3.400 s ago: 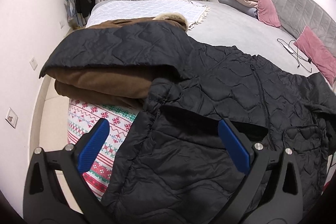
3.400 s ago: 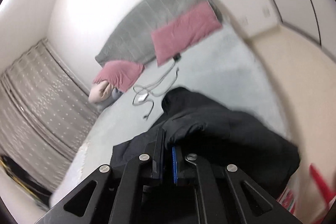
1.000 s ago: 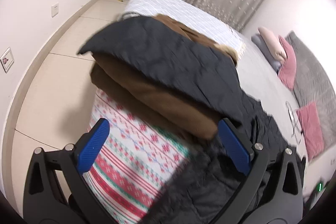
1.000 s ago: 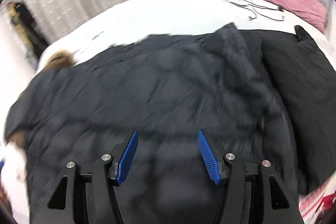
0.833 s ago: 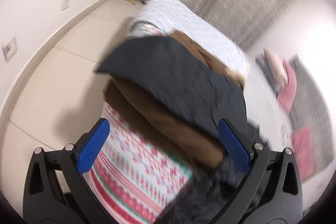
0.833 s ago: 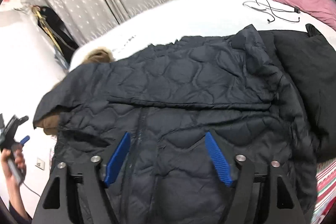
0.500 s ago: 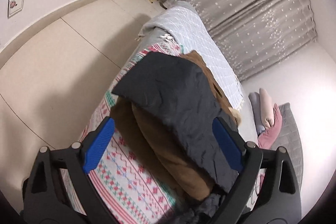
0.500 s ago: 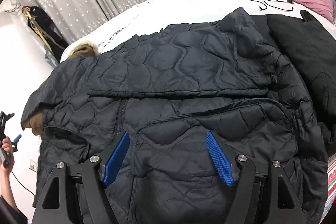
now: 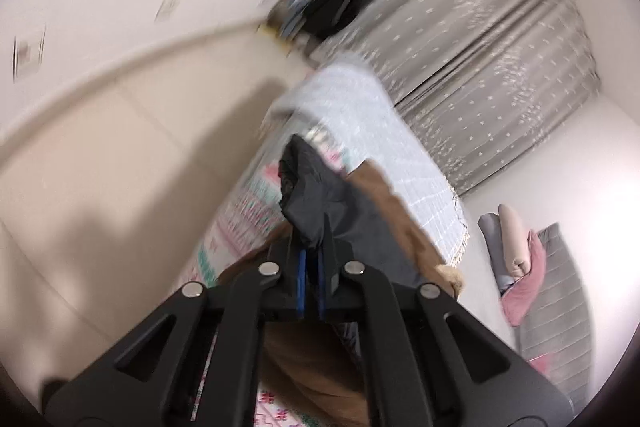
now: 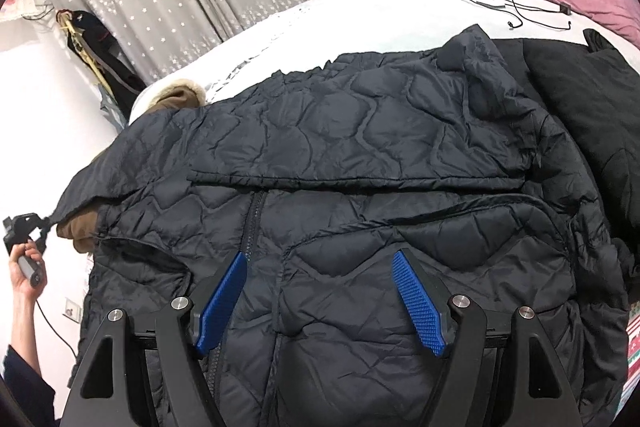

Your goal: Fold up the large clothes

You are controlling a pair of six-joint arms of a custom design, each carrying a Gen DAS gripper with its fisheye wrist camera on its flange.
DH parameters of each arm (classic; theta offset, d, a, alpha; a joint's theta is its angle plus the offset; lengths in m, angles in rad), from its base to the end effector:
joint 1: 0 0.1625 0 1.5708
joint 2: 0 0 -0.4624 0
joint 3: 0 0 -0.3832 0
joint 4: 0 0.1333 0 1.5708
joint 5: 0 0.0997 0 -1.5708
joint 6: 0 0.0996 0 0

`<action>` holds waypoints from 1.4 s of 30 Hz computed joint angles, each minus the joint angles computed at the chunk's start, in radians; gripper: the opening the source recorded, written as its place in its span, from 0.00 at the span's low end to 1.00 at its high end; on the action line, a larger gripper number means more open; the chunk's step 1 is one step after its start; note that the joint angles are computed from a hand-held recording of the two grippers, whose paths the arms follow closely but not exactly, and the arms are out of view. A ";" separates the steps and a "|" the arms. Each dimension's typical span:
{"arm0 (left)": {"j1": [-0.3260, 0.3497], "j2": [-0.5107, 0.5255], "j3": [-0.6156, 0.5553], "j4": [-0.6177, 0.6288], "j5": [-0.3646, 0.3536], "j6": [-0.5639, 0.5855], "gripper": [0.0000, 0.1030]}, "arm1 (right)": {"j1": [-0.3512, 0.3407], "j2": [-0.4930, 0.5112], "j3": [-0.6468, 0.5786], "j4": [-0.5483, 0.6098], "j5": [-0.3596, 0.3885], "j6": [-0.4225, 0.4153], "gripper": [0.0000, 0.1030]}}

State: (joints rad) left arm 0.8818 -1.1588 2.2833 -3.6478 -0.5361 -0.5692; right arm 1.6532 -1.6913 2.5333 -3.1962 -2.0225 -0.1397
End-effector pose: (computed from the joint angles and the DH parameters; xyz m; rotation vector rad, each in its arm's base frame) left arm -0.1170 -0.4864 0.2923 -0.5260 2.2915 -1.6963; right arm 0.1170 -0.3250 0.3426 0.0412 -2.5054 1.0135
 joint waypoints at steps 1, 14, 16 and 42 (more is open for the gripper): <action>-0.040 0.015 -0.011 -0.058 0.034 0.076 0.05 | -0.005 -0.007 -0.001 0.001 0.008 0.005 0.74; -0.351 0.315 -0.257 -0.139 -0.172 0.488 0.05 | -0.171 -0.183 -0.029 0.057 0.141 0.081 0.74; -0.360 0.375 -0.286 -0.099 -0.219 0.499 0.05 | -0.202 -0.211 -0.033 0.078 0.180 0.090 0.74; -0.329 0.672 -0.452 0.430 -0.510 0.332 0.50 | -0.326 -0.310 -0.045 0.164 0.319 0.094 0.74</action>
